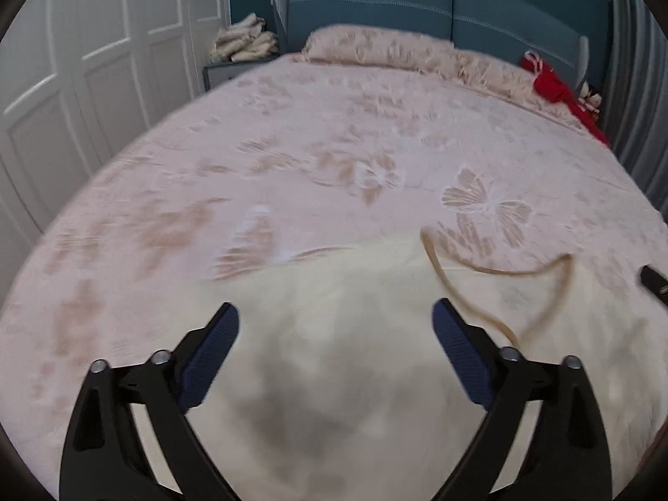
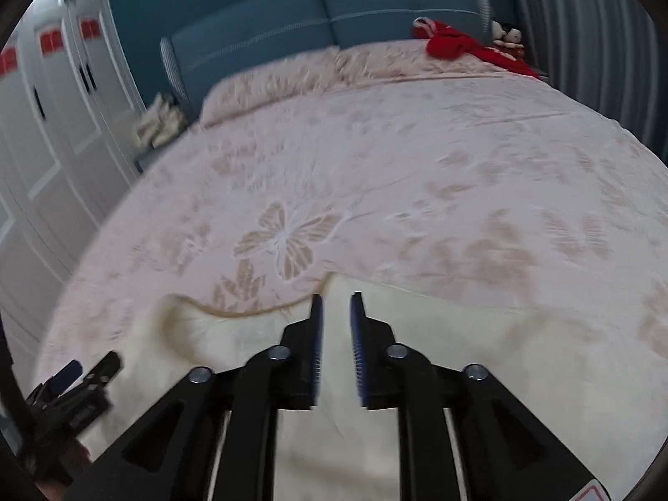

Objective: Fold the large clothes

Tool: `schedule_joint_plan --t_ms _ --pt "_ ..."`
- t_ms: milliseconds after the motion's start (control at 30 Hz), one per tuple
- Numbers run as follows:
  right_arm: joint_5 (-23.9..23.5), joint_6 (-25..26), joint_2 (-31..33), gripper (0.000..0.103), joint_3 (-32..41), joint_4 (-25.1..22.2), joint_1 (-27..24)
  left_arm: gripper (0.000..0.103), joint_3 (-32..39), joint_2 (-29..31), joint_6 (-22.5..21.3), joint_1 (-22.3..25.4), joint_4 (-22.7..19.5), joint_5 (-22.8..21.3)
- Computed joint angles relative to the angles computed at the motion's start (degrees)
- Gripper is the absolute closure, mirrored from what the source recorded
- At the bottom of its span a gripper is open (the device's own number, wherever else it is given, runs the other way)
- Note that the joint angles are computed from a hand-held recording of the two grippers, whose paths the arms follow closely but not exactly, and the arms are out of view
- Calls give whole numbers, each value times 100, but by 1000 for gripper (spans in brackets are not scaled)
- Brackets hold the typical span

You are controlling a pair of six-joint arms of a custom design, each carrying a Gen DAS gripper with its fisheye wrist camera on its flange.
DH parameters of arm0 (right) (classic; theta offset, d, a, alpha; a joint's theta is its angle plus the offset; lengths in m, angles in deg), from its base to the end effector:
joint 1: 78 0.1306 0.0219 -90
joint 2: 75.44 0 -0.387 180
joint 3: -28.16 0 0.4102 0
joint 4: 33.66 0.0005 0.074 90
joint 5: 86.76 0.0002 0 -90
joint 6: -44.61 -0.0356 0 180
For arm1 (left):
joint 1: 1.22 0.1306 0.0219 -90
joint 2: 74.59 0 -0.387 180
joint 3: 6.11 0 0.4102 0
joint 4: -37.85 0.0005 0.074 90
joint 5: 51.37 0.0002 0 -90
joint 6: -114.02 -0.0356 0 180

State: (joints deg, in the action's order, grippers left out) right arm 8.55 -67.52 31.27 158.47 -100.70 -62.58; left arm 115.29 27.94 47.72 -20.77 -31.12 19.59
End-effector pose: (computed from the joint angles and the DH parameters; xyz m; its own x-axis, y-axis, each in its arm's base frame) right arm 0.5682 0.1528 0.5901 -0.6893 0.1990 -0.6966 0.0645 0.9746 0.2146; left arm 0.5342 -0.1779 0.5583 -0.7099 -0.1511 -0.6879 -0.1815 0.9830 -0.0287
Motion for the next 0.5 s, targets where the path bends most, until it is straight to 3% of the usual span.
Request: schedule_joint_plan --t_ms 33,100,167,300,367,400,500 --pt "-99 111 -616 58 -587 102 -119 6 -220 -273 -60 17 -32 118" --pt "-255 262 -1631 40 -1566 172 -326 6 -911 -1052 -152 131 -174 508" --pt "-554 438 -2611 36 -2401 -100 -597 6 -1726 -1995 -156 330 -504 1050" --pt "-956 645 -4173 31 -3542 -1290 -1259 6 -3052 -3667 295 708 -1202 1606" --pt "-1191 667 -4809 31 -3972 -1921 -1582 6 -3516 -4278 712 927 -1434 1958" --pt "-1354 645 -5039 31 -4140 -2093 -1729 6 -3807 -4637 960 1078 -1557 2247" --pt "-1632 381 -5655 31 -4659 -2456 -2020 6 -4242 -5127 1420 1053 -1776 2519"
